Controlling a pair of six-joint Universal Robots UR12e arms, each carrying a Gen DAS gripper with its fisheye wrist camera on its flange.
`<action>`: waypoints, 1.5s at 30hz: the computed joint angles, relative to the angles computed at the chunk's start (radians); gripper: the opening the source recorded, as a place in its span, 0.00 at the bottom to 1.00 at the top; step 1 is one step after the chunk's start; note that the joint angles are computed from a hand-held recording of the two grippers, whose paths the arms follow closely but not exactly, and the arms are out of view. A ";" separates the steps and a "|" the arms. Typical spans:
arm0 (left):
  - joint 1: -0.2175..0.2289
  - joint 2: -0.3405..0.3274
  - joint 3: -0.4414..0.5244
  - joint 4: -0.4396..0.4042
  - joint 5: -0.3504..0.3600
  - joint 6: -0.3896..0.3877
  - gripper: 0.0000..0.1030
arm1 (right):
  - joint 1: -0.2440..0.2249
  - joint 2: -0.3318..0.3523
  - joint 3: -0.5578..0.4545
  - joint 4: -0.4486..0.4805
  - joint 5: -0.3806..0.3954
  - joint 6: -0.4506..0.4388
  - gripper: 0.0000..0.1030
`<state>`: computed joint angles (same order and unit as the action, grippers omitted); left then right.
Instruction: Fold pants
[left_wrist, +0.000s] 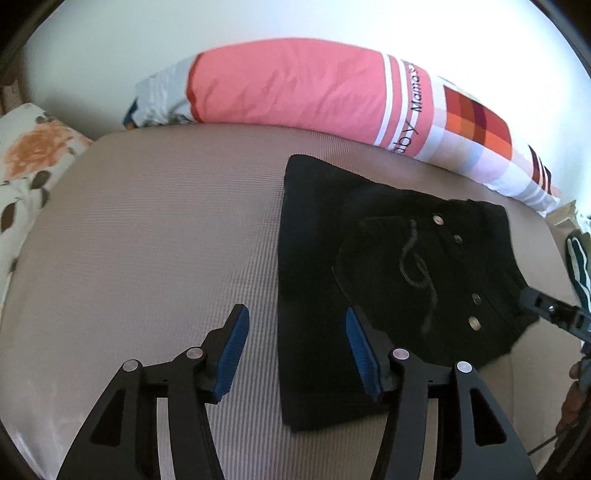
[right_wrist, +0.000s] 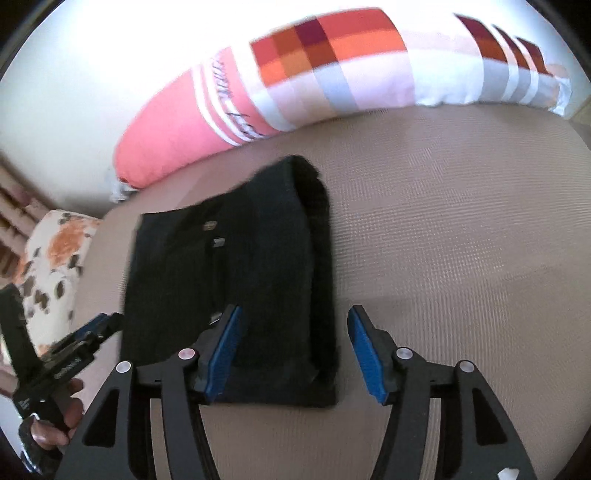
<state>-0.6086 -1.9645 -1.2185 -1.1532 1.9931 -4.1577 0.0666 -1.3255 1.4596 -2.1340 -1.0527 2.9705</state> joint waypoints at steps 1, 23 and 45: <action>-0.010 0.003 0.002 -0.010 0.016 -0.015 0.57 | 0.000 -0.016 0.015 -0.019 0.000 -0.002 0.58; -0.176 0.011 0.070 -0.274 0.245 -0.217 0.57 | 0.041 -0.267 0.302 -0.311 -0.108 -0.100 0.77; -0.208 -0.011 0.109 -0.344 0.280 -0.262 0.57 | 0.053 -0.302 0.352 -0.328 -0.128 -0.116 0.81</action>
<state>-0.8162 -1.9751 -1.1091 -1.4974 2.2727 -4.4196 0.1193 -1.6274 1.8115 -2.4622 -1.1806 2.8545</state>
